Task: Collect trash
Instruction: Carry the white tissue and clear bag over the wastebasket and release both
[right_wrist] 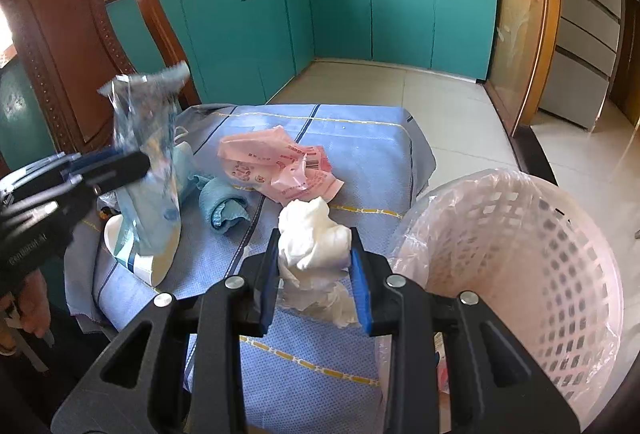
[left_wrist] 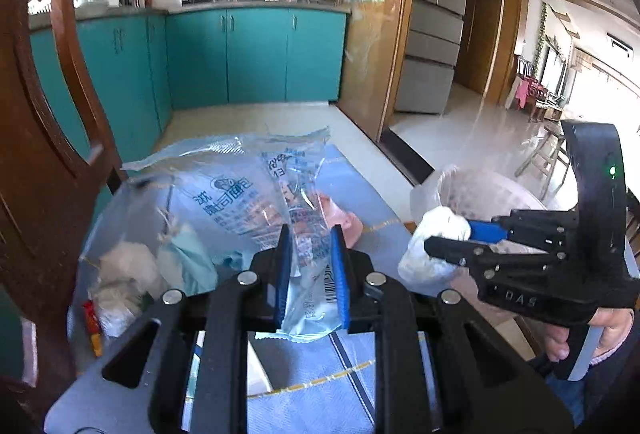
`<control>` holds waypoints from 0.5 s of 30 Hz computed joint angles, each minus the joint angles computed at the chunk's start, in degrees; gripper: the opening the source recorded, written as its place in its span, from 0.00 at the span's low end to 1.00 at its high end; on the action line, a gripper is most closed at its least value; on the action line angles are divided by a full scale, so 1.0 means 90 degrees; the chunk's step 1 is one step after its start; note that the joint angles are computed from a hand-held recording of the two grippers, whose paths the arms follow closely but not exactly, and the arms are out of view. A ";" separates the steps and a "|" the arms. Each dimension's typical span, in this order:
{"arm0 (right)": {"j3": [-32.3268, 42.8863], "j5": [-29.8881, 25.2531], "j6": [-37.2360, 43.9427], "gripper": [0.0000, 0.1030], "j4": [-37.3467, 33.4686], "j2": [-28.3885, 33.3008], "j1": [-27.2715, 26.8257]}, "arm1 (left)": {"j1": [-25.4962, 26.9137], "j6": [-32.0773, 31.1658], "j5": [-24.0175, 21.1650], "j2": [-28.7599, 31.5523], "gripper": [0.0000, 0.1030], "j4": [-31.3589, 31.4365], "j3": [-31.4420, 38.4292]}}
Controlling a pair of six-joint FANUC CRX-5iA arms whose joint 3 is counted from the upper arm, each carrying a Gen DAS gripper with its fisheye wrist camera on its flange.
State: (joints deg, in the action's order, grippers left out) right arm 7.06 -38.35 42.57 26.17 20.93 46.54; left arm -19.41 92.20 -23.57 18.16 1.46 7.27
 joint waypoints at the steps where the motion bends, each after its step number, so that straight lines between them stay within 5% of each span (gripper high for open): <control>1: -0.0002 0.0001 0.0005 0.31 0.0013 -0.0001 0.0008 | -0.0017 0.0147 -0.0006 -0.0018 0.19 -0.0140 0.0029; 5: -0.0038 0.0024 -0.0025 0.31 0.0106 -0.0009 0.0028 | -0.0106 0.0817 -0.0141 -0.0078 0.20 -0.0854 0.0202; 15: -0.0297 0.0309 -0.0388 0.31 0.0559 -0.0134 0.0061 | -0.0123 0.1362 -0.0135 -0.0221 0.19 -0.1259 0.0222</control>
State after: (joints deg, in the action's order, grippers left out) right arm 4.38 -35.57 39.07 31.20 19.72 47.09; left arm -20.52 104.46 -24.78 16.17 -9.87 9.27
